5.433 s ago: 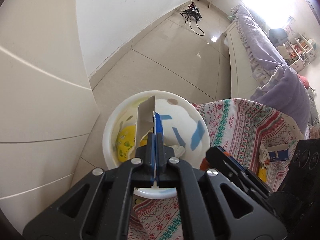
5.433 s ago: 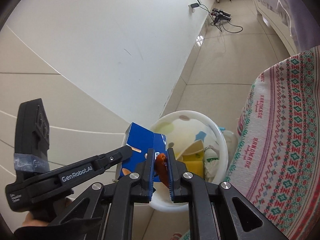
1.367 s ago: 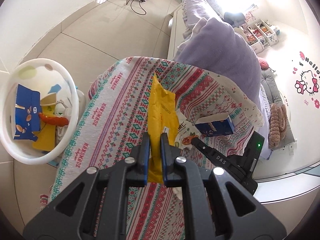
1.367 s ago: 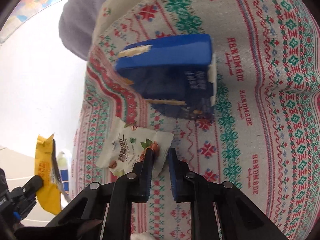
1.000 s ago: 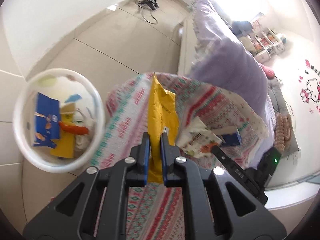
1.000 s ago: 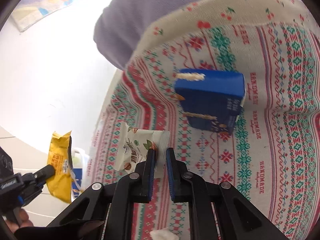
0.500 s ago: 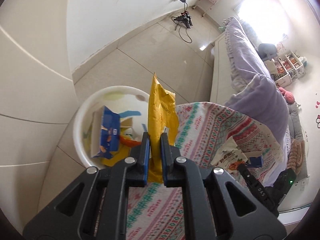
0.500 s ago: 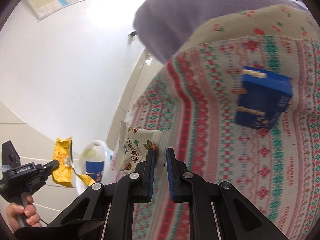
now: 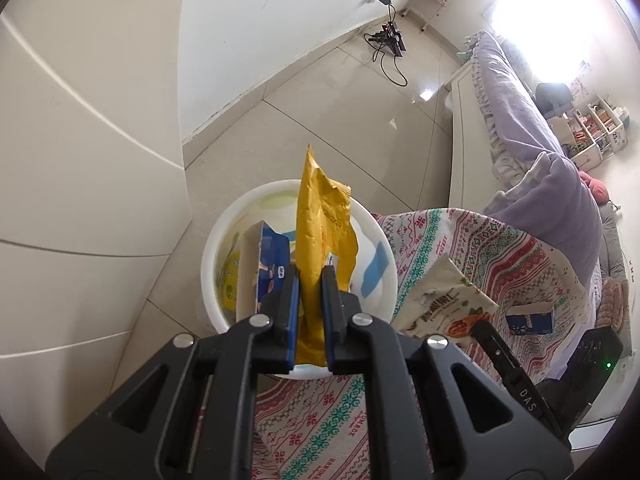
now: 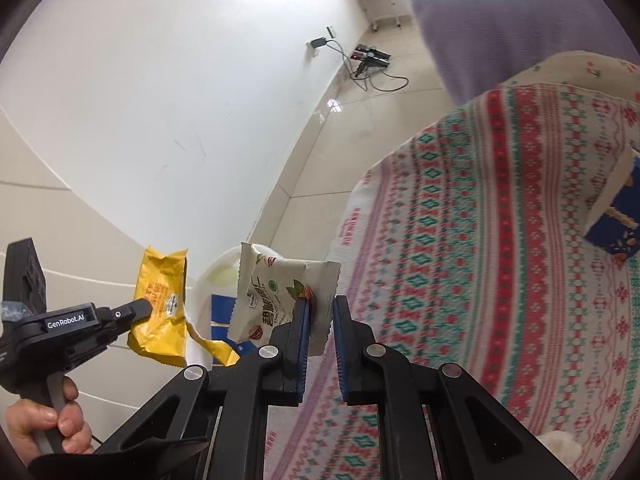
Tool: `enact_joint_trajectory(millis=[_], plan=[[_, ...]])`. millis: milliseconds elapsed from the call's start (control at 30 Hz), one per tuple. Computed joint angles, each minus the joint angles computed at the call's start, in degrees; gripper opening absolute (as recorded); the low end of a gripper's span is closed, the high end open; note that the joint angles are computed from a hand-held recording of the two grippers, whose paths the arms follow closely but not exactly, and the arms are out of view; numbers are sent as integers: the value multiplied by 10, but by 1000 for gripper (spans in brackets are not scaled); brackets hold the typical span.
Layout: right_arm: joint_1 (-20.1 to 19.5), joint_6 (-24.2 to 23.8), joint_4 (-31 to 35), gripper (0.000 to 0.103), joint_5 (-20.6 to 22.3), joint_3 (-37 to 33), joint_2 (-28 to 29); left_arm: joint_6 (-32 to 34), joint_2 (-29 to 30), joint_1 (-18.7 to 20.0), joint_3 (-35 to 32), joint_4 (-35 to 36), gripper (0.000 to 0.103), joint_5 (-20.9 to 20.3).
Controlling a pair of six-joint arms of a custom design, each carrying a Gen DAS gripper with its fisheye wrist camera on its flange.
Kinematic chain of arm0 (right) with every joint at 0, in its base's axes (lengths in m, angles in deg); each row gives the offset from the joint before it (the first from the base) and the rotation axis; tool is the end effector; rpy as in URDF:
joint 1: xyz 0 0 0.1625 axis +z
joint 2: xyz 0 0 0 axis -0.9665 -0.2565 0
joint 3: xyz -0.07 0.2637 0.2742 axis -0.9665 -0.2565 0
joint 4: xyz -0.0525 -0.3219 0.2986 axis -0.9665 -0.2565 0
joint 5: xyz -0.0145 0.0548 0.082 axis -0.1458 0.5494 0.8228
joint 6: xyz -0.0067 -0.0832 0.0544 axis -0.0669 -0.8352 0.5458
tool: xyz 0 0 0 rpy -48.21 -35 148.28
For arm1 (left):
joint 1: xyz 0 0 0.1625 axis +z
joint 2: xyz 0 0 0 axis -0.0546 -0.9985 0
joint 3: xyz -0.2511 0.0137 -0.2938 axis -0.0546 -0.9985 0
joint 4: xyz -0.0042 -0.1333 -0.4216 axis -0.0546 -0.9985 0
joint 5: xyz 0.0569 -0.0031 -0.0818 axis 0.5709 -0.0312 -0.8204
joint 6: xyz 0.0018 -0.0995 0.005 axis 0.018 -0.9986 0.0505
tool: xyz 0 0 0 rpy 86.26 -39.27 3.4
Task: Collect trash
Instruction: 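Carry the yellow wrapper and snack pouch to the bin and release both, then grasp the white tissue with the left tool while the right tool grasps the blue box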
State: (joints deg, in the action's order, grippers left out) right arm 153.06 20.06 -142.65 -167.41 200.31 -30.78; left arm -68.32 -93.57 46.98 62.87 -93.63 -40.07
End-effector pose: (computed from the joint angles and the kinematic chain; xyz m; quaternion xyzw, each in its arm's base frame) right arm 0.0036 -0.5899 0.2583 0.1770 -0.9525 0.2143 0.1244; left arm -0.2838 -0.5551 -0.0039 -0.1397 0.9137 -0.3099 0.2227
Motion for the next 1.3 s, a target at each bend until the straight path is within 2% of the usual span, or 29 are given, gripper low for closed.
enact_joint_trajectory(millis=[367, 533, 633, 700, 967, 1033, 1067, 1100, 1300], plan=[[26, 15, -59, 13, -18, -7, 73, 7, -9, 4, 10, 1, 12, 0], [34, 7, -71, 16, -12, -10, 101, 8, -8, 7, 7, 9, 12, 0], [37, -2, -78, 16, -35, -16, 120, 10, -6, 8, 5, 10, 12, -6], [34, 1, -82, 16, -33, -17, 123, 15, -3, 8, 1, 9, 12, -8], [16, 33, -53, 16, -18, -15, 80, 35, 18, 11, -22, 7, 12, -19], [12, 35, -46, 16, -12, -16, 73, 39, 27, 14, -33, 11, 21, -33], [11, 34, -42, 16, -10, -10, 62, 36, 30, 16, -36, 8, 33, -40], [9, 32, -41, 16, -8, -9, 59, 37, 32, 16, -36, -3, 37, -45], [-3, 8, -30, 16, -10, -2, 28, 47, 38, 9, -42, -15, 37, -51]])
